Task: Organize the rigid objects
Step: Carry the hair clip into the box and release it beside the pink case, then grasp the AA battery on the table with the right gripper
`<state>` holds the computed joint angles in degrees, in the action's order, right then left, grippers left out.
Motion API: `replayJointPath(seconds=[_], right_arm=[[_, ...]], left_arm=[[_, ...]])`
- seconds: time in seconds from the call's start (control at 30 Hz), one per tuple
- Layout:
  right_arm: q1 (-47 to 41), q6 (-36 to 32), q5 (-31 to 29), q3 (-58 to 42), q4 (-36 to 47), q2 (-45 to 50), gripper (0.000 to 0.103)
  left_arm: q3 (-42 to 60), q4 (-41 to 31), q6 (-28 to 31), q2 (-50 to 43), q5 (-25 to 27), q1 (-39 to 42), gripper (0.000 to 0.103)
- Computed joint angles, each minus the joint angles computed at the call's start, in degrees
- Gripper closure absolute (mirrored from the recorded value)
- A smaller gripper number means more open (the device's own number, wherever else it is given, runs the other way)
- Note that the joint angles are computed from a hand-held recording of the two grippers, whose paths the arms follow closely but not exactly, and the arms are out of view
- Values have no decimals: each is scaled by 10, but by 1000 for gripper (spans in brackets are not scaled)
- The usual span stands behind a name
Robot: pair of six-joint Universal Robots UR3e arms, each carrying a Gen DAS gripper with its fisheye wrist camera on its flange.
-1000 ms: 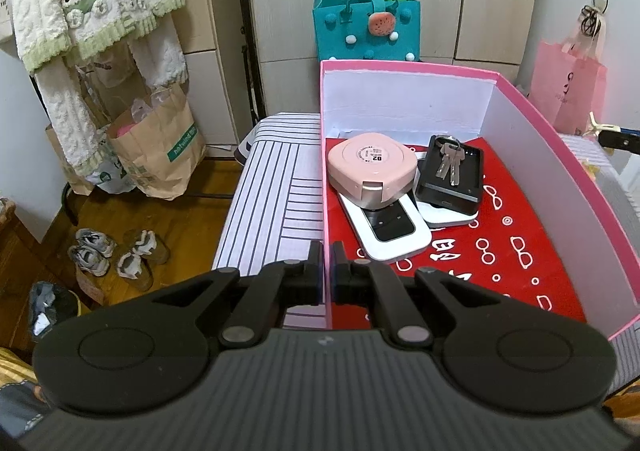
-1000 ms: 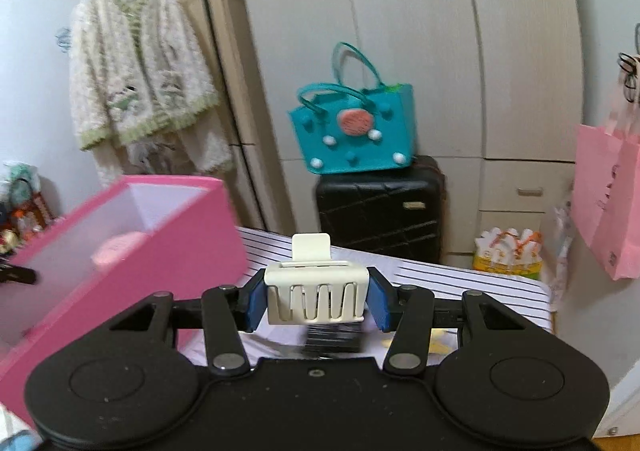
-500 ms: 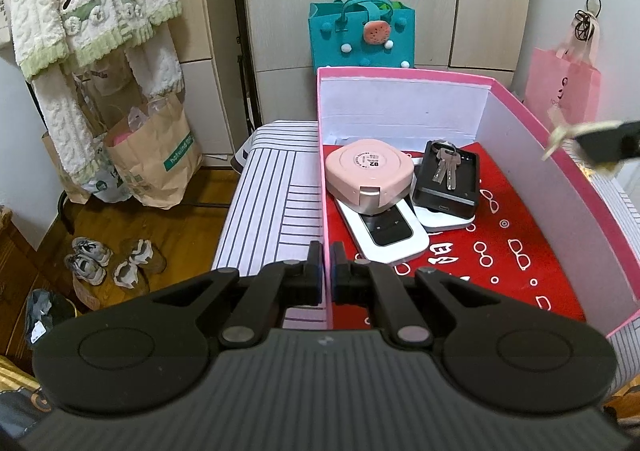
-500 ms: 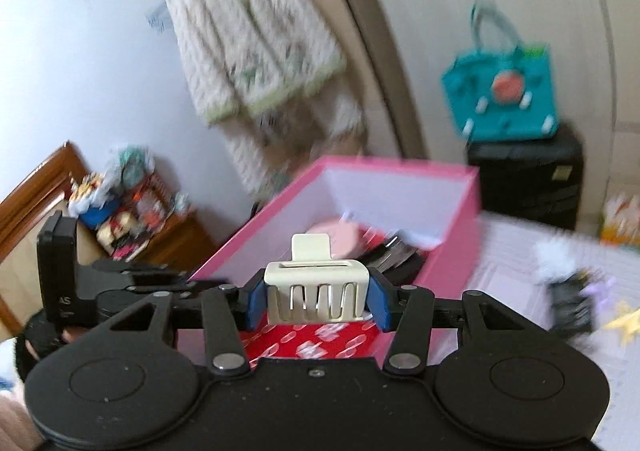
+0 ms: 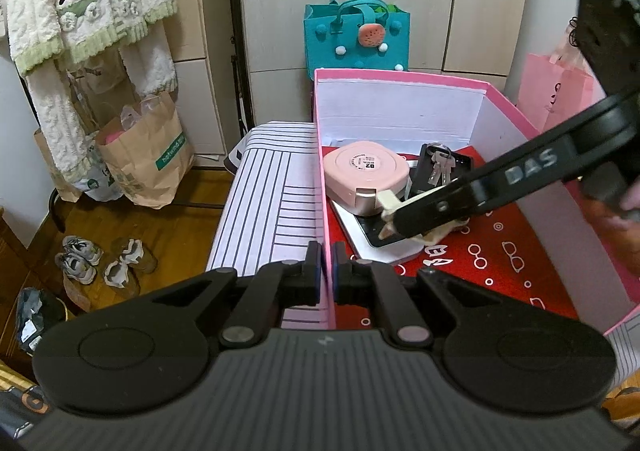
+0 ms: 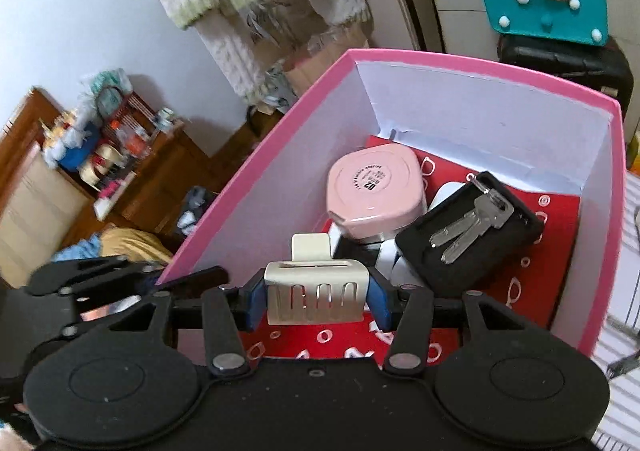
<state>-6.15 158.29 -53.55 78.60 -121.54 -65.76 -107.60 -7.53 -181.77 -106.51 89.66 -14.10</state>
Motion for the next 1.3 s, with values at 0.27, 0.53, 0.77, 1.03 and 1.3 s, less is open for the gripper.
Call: replayJointPath(seconds=[0.27, 0.53, 0.77, 1.03, 1.3], right_arm=[[19, 0, -49, -38, 5, 22, 46], [5, 9, -34, -9, -17, 5, 45], [-75, -52, 61, 116, -22, -121, 42], [-257, -191, 146, 332, 0, -352, 41], [-426, -284, 158, 469, -30, -445, 41]], left_arm=[[-9, 15, 0, -1, -3, 0, 98], [-2, 5, 5, -3, -4, -1, 98], [13, -15, 8, -4, -2, -3, 98], [20, -22, 0, -6, 9, -9, 98], [53, -71, 5, -9, 32, -22, 98]])
